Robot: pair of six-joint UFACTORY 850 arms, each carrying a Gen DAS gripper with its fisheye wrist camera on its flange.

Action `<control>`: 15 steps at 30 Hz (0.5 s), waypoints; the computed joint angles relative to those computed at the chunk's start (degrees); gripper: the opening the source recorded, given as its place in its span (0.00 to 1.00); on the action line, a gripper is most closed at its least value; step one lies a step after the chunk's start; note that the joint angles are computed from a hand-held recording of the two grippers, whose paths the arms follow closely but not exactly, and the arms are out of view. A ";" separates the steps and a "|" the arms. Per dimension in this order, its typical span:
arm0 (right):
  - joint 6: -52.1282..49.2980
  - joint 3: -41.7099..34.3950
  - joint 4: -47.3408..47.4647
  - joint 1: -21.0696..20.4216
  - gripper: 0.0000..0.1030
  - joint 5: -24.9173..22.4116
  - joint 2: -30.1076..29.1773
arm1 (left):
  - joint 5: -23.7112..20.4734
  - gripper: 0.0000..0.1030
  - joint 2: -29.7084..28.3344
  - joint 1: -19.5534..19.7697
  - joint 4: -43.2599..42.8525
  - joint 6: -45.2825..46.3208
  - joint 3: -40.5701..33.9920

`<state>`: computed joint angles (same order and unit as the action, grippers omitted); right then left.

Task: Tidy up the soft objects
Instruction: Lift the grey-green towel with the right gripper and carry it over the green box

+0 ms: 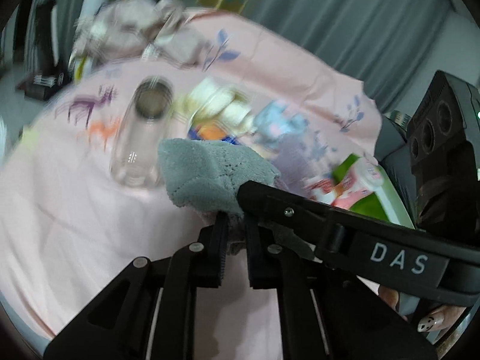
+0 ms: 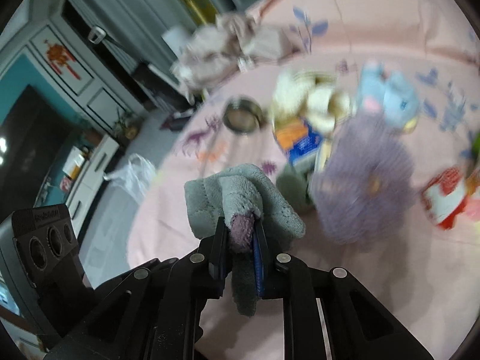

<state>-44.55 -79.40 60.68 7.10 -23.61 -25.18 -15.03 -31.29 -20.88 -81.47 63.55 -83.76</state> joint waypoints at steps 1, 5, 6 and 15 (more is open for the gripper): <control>-2.23 0.76 2.13 -0.13 0.16 0.89 1.09 | 0.79 0.06 0.76 -0.59 -2.34 3.20 0.26; -13.74 6.39 13.54 -1.18 0.16 5.80 7.37 | 1.77 0.06 2.11 -2.99 -7.06 11.00 -0.77; -16.25 7.36 16.36 -1.55 0.16 6.53 8.53 | 1.91 0.06 2.17 -3.77 -6.53 11.66 -1.47; -46.63 17.12 51.95 -7.87 0.16 11.25 18.87 | -0.73 0.06 -1.31 -9.95 1.10 10.72 -10.25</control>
<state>-91.18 -62.29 112.63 -0.77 -12.36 -6.31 -15.76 -32.60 -30.84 -80.37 74.27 -94.01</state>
